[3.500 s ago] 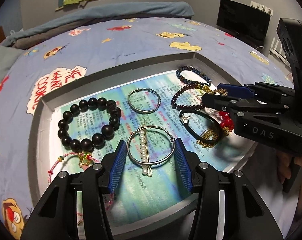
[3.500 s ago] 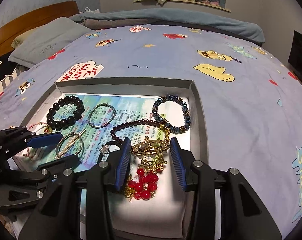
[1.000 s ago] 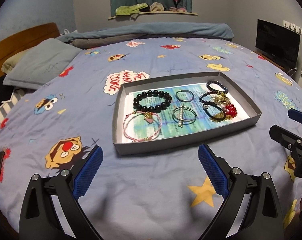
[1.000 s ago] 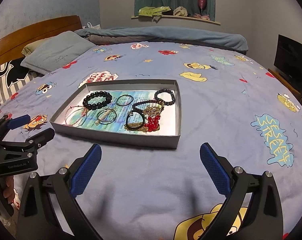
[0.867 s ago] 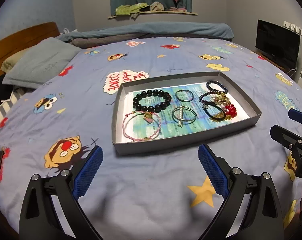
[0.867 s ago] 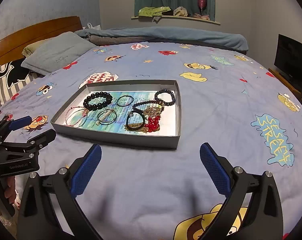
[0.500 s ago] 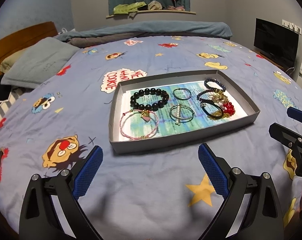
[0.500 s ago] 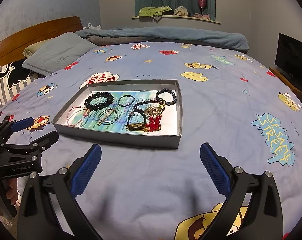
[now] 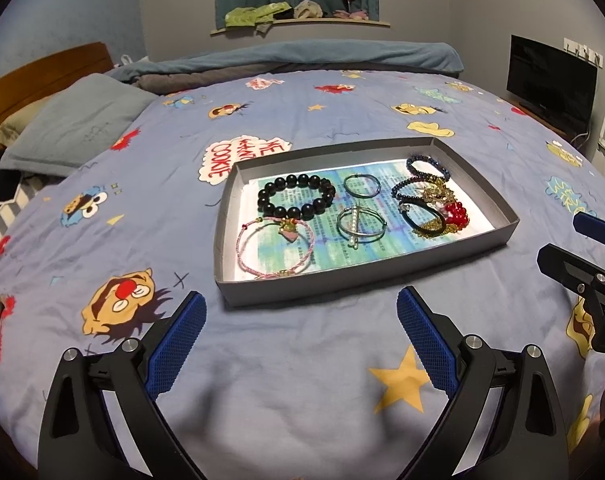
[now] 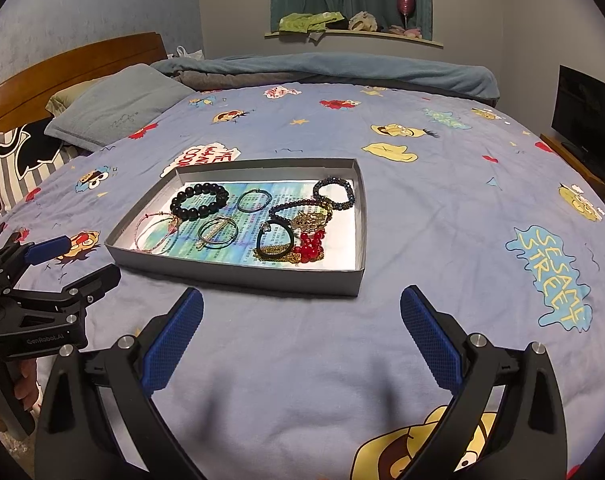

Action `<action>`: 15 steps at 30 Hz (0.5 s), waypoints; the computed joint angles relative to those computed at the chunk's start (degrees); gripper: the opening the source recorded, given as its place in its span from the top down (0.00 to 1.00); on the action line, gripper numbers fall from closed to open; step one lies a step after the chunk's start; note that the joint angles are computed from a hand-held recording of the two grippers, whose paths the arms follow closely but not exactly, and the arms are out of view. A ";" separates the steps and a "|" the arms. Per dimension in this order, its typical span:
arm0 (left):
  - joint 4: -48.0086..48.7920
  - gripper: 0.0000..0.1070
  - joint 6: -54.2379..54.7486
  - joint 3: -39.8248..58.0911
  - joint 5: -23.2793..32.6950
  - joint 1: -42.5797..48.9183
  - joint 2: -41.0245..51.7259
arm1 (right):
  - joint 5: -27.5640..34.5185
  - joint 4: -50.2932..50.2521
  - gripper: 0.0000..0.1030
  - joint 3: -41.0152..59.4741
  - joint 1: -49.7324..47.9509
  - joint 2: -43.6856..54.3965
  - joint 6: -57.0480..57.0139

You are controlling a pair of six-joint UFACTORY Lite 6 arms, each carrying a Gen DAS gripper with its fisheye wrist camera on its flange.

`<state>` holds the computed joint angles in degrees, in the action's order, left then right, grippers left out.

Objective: Organize jewelry

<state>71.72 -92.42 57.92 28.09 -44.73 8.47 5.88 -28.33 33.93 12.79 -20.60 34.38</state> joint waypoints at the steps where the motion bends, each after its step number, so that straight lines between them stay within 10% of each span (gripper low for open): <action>1: -0.04 0.11 0.05 0.03 0.00 0.06 0.01 | 0.05 0.06 0.05 0.00 0.07 -0.04 0.06; 15: 0.17 0.11 -0.23 0.49 0.08 -0.36 0.70 | 0.06 0.64 0.05 0.55 0.08 0.75 -0.45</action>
